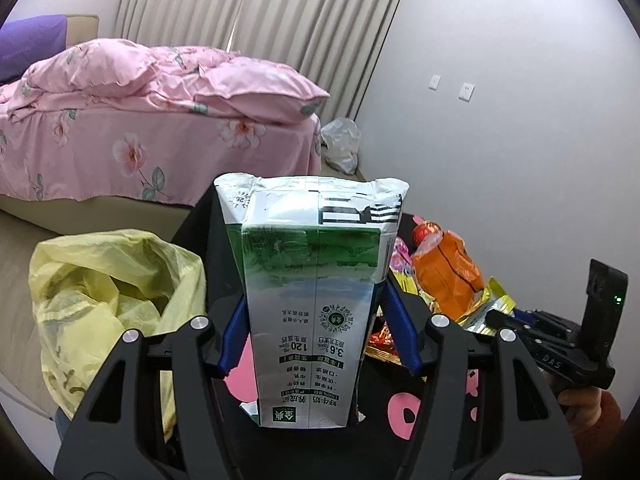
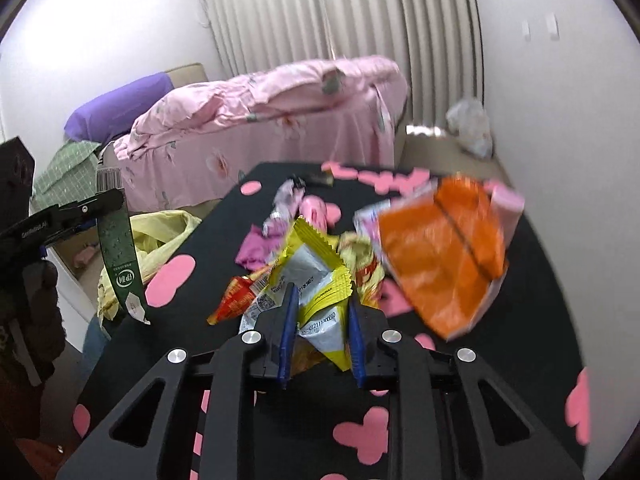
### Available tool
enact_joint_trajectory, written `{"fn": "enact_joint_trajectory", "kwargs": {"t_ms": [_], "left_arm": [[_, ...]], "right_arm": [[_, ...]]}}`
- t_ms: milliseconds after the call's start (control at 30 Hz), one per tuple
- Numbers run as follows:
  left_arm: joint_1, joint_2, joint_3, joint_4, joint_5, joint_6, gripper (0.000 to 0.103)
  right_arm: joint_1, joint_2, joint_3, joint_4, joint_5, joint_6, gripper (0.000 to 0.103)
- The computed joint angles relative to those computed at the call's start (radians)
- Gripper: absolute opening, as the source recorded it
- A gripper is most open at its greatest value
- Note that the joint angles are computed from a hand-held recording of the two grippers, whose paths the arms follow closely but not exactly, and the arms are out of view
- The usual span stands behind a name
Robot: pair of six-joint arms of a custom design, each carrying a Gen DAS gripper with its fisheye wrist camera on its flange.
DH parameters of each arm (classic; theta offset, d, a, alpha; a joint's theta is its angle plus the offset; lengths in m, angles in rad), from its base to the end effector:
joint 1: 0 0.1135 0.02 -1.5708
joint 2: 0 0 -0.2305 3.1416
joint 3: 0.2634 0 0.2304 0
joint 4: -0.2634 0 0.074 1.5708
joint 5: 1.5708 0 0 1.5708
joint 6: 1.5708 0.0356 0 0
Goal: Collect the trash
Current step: 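Carry the carton toward the yellow bag with the left tool while the right tool grasps a yellow wrapper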
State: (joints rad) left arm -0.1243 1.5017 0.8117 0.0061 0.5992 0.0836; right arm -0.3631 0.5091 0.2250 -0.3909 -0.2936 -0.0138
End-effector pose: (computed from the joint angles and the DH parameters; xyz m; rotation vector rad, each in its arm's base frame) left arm 0.2892 -0.0564 0.1828 0.5441 2.1339 -0.6940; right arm 0.1284 -0.0378 0.1535 0.2293 2.2028 0.1220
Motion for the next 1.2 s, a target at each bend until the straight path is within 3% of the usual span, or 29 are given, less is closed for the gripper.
{"fn": "enact_joint_trajectory", "kwargs": {"t_ms": [167,233,500,667,867,1100,1200], "left_arm": [[0.064,-0.033,-0.006,-0.001,0.031,0.001,0.057],[0.085,-0.037,-0.005,0.000,0.040,0.001,0.057],[0.169,-0.038,0.009,0.028,0.047,0.007,0.057],[0.255,-0.007,0.022,0.212,-0.088,-0.081,0.057],[0.301,0.185,0.155,0.256,-0.141,-0.190,0.057],[0.232,0.495,0.322,0.341,-0.221,-0.184,0.057],[0.212,0.644,0.427,0.295,-0.302,-0.136,0.057]], "right_arm": [[0.137,-0.062,0.042,-0.011,0.168,0.021,0.022],[0.149,-0.039,0.065,0.000,0.171,0.029,0.021],[0.354,0.108,0.163,0.123,0.349,0.047,0.021],[0.456,0.392,0.279,0.302,0.360,0.022,0.021],[0.553,0.766,0.470,0.484,0.319,-0.020,0.021],[0.594,1.210,0.814,0.525,0.231,-0.038,0.021],[0.609,1.396,1.005,0.476,0.188,-0.040,0.021]]}}
